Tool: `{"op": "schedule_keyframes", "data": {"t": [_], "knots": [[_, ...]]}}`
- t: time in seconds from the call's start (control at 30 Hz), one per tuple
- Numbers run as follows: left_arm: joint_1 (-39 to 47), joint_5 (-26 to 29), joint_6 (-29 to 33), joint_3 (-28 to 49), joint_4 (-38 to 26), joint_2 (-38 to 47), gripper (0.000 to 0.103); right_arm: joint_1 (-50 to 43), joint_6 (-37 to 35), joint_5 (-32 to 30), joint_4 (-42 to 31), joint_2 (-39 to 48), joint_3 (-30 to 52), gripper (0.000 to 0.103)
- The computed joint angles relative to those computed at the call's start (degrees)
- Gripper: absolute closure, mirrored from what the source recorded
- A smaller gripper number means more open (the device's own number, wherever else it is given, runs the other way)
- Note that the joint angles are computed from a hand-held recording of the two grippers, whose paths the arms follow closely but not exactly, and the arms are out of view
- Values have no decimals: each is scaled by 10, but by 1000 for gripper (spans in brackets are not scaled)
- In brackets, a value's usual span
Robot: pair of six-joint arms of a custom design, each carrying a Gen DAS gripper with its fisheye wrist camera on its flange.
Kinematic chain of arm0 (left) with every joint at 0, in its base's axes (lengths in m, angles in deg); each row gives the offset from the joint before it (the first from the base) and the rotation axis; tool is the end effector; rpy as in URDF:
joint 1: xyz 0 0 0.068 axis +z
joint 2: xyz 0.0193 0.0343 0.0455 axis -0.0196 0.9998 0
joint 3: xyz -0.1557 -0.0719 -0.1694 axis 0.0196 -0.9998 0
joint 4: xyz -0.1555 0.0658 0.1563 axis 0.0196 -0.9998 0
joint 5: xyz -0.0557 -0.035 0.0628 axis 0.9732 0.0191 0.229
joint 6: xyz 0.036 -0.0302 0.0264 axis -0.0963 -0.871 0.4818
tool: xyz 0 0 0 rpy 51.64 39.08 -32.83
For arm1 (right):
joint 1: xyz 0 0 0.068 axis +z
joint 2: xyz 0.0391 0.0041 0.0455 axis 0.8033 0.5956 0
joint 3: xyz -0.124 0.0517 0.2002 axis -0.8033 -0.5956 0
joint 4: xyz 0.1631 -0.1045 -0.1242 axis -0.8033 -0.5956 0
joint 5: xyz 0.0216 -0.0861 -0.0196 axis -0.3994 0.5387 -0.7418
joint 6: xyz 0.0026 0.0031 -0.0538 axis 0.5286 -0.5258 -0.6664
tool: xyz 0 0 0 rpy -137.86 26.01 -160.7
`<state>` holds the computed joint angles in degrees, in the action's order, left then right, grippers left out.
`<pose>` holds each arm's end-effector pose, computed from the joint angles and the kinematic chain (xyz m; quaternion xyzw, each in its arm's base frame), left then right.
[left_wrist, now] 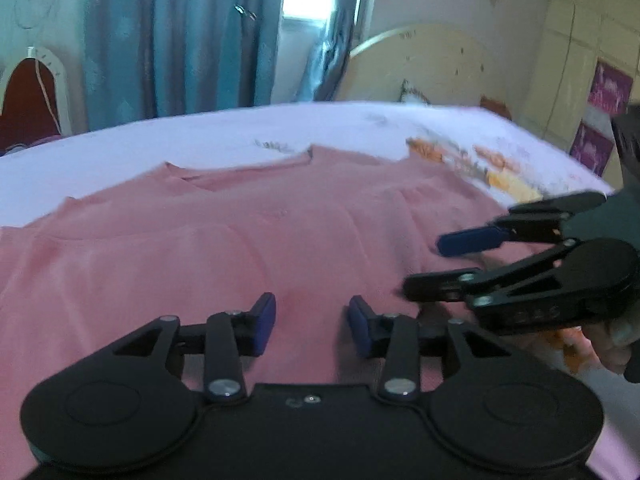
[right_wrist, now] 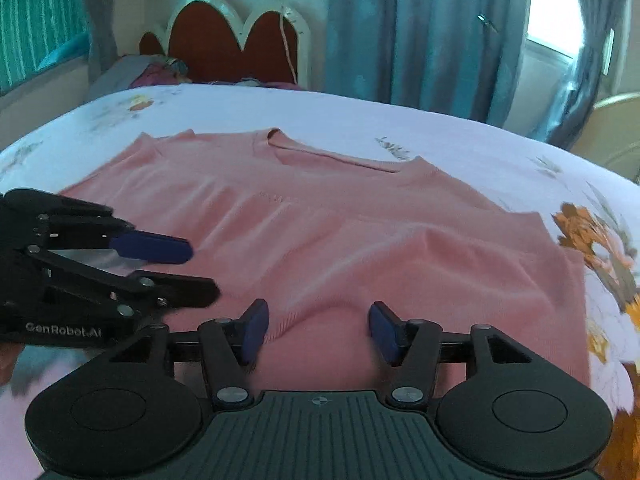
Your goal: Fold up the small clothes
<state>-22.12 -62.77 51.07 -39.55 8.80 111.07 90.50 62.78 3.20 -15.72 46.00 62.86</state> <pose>0.2013 -0.0756 0.1921 0.0765 0.8976 -0.0978 0.4230 0.2988 0.2279 0.1973 -0.2770 0.8664 0.1661 0.3809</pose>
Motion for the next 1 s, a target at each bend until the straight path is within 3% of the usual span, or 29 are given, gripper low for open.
{"op": "schedule_keyframes", "data": {"t": [0.1,0.17,0.23,0.33,0.43,0.47,0.53,0.63,0.7,0.77,0.8,0.83,0.87,1.0], "knots": [[22,-6,12,-27,-26,-45,58,-4,-6,10,-21,-13,-16,47],[65,11,27,-45,-50,-84,60,-20,5,-10,-6,-57,-72,47],[113,11,53,-64,-98,-145,59,-35,8,34,-19,-97,-112,47],[223,41,117,-100,-170,-257,58,-91,24,36,-25,-152,-181,47],[336,114,155,-102,-238,-326,61,-141,48,11,-21,-210,-241,47],[332,109,148,-96,-254,-334,61,-130,39,34,-35,-216,-240,47],[238,25,97,-74,-283,-349,59,-90,52,82,-56,-231,-223,48],[79,-58,3,-67,-278,-356,57,-16,98,83,-31,-253,-217,48],[-30,-118,-56,-63,-232,-293,57,42,100,89,-30,-207,-175,48],[-89,-144,-92,-59,-186,-230,57,88,109,94,-31,-154,-129,48],[-111,-155,-106,-59,-167,-203,57,104,111,98,-30,-130,-111,50],[-123,-160,-116,-61,-158,-190,57,115,114,99,-35,-108,-93,63],[-132,-166,-124,-61,-155,-174,57,119,116,95,-44,-90,-79,69],[-96,-168,-118,-87,-206,-252,57,102,99,98,-35,-106,-110,72]]}}
